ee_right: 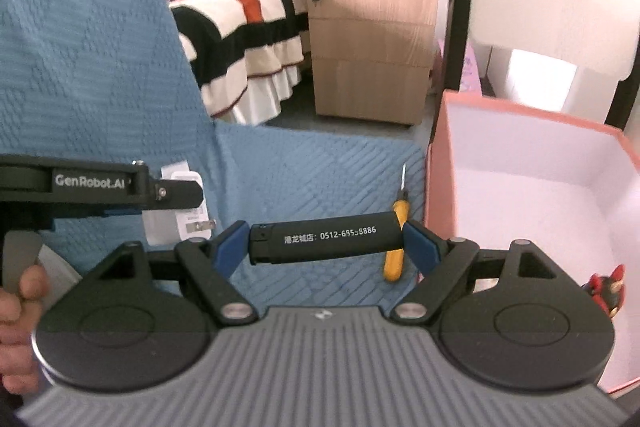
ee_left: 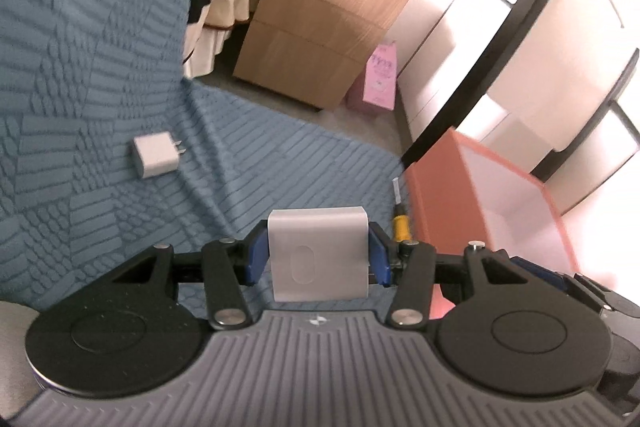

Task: Organize rigid objects
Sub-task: 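Carry the USB stick and charger over the pink box with both tools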

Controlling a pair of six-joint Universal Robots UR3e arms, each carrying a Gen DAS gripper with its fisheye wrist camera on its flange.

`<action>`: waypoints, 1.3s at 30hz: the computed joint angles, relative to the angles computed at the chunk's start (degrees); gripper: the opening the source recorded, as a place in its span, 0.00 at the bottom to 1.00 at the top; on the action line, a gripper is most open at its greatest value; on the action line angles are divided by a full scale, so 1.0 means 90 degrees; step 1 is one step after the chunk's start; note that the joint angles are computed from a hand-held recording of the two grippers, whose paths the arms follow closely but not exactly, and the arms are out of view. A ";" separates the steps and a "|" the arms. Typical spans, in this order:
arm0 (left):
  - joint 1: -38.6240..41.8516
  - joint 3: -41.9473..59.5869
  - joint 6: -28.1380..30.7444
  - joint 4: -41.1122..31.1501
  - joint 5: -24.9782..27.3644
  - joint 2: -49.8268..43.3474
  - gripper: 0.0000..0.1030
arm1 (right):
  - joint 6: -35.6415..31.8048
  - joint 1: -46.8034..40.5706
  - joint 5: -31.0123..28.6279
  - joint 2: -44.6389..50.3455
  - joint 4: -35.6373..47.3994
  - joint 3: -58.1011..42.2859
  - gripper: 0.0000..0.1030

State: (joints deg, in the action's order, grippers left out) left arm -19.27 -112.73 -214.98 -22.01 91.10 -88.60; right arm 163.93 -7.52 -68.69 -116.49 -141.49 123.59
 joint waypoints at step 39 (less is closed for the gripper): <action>-0.2105 0.7089 -0.0224 -0.2326 0.0798 -0.3591 0.55 | -0.4179 -0.6161 0.3706 -0.2438 0.6644 -0.2280 0.83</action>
